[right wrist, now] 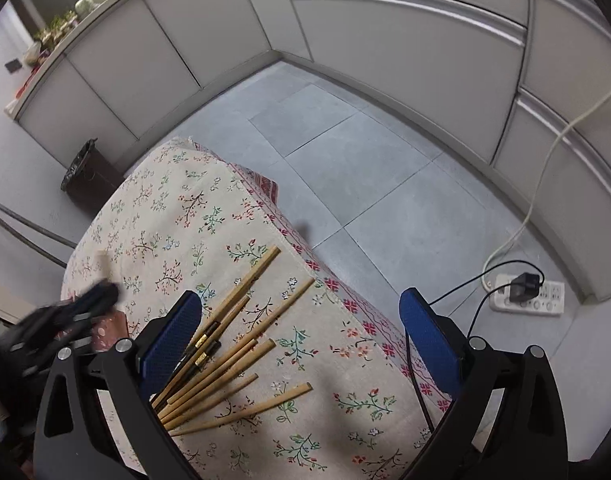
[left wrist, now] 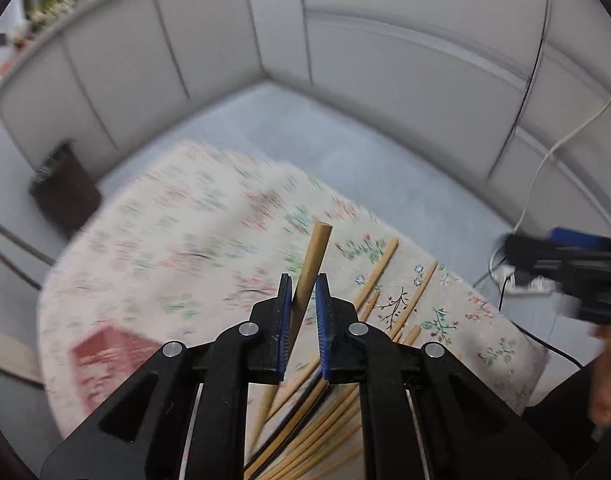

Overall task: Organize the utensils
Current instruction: 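Grasp another chopstick with the right tool while the left tool lifts its chopstick upright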

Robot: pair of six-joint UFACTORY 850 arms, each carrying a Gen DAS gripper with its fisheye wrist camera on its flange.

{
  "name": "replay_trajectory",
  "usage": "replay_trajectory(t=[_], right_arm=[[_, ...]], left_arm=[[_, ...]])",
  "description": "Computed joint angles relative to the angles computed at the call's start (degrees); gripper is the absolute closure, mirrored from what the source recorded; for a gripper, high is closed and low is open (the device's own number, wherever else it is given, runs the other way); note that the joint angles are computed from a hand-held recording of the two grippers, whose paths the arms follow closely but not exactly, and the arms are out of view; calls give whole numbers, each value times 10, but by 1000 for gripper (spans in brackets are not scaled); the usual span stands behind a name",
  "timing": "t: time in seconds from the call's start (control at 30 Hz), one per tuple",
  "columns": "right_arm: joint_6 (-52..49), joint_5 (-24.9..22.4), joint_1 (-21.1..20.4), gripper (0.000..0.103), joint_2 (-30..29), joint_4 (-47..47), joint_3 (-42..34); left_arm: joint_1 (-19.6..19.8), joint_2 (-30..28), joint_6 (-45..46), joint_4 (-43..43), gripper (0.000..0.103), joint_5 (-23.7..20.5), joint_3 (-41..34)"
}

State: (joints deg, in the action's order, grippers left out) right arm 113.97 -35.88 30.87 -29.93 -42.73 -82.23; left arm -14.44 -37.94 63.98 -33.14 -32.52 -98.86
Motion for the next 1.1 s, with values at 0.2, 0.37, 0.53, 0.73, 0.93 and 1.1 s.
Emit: replay_trajectory(t=[0.2,0.37,0.53,0.73,0.93,1.1], right_arm=[[-70,-48,4,7,-61,38,-91],[-140,-30,-13,7,-109,131,-152],[-210,-29,-41,21,-170,259,-218],[-267,-76,-76,32,-254,389,-316],[-230,-201,-72,69,-341,332,-465],[-200,-221,-57,88,-352,267,-481]], left_arm=[[68,102,160,-199,96,0,87],[105,152,256,-327,96,-23,127],[138,181,319,-411,96,-67,146],[151,187,333,-439,96,-97,151],[161,181,316,-436,96,-117,143],[162,176,308,-424,96,-111,143]])
